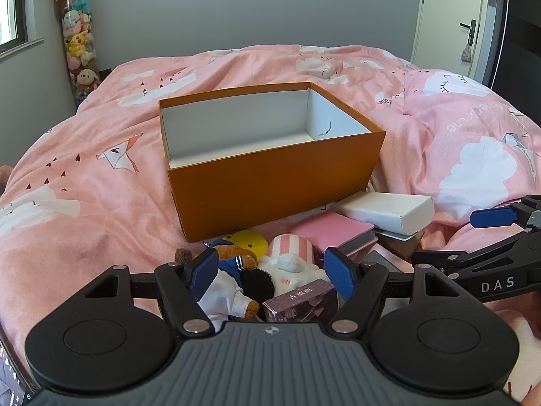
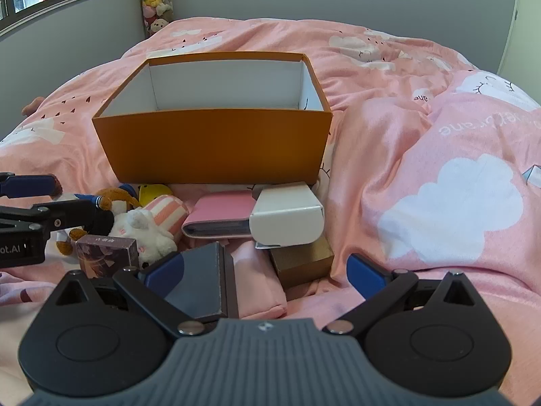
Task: Organize objects
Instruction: 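Reach the right gripper to the white rectangular case and grasp it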
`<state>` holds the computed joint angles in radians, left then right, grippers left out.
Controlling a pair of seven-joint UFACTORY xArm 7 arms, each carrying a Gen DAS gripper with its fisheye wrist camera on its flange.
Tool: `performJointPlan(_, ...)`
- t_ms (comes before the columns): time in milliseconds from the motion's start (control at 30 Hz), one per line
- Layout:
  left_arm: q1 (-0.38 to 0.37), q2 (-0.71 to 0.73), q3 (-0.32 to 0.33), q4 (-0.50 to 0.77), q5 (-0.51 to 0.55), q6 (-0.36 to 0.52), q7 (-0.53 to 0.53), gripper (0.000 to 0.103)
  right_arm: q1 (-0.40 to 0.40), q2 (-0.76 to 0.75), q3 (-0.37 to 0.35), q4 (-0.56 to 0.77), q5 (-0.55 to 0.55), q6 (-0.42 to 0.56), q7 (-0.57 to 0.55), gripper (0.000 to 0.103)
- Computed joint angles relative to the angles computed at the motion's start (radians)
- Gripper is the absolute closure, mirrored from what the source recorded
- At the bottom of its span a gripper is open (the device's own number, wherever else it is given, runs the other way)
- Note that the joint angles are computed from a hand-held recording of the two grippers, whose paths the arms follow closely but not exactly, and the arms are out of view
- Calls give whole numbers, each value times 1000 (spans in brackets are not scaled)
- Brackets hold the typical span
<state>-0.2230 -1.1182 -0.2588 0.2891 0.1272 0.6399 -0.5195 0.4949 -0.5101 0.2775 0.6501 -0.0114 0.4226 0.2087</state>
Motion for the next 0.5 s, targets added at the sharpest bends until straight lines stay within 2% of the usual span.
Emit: performJointPlan(500, -7, 16, -1, 3, 0, -5, 0, 19, 4, 6, -3, 5, 5, 10, 1, 1)
